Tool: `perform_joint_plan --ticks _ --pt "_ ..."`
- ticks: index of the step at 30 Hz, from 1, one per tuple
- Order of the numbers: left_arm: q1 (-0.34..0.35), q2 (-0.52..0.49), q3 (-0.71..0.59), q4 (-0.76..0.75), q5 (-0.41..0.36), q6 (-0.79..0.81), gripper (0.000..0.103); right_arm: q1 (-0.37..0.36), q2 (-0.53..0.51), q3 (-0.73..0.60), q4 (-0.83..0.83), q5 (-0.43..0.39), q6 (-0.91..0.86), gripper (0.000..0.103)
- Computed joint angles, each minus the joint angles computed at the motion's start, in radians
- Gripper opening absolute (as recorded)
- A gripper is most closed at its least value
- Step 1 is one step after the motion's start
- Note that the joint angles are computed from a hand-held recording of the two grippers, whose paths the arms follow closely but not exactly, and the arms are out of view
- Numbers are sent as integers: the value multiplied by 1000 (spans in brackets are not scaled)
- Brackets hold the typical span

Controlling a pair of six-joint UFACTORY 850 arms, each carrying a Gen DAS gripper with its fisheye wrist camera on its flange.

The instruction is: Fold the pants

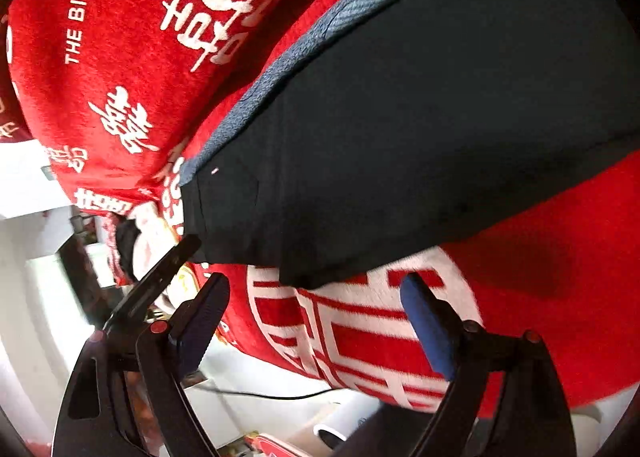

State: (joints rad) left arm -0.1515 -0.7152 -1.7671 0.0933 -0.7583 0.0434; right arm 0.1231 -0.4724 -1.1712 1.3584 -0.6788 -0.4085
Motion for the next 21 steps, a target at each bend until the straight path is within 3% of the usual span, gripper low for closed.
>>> perform_joint_plan --ticks 1,3,5,8,15,21 --pt "6 -13 -7 26 25 -25 70 5 -9 2 38 -7 -50 83" --pt "13 -45 -21 112 55 -87 70 14 -28 6 100 -32 -115 61" --pt "24 -90 -47 160 20 -116 70 22 -40 19 195 -55 -182 55" --pt "44 -77 0 130 92 -112 86 37 -45 32 260 -28 -204 55" --pt "49 -80 -9 84 79 -74 87 33 -40 93 495 -37 -297 55" --pt "55 -88 -6 64 105 -46 94 29 -46 89 512 -23 -317 56"
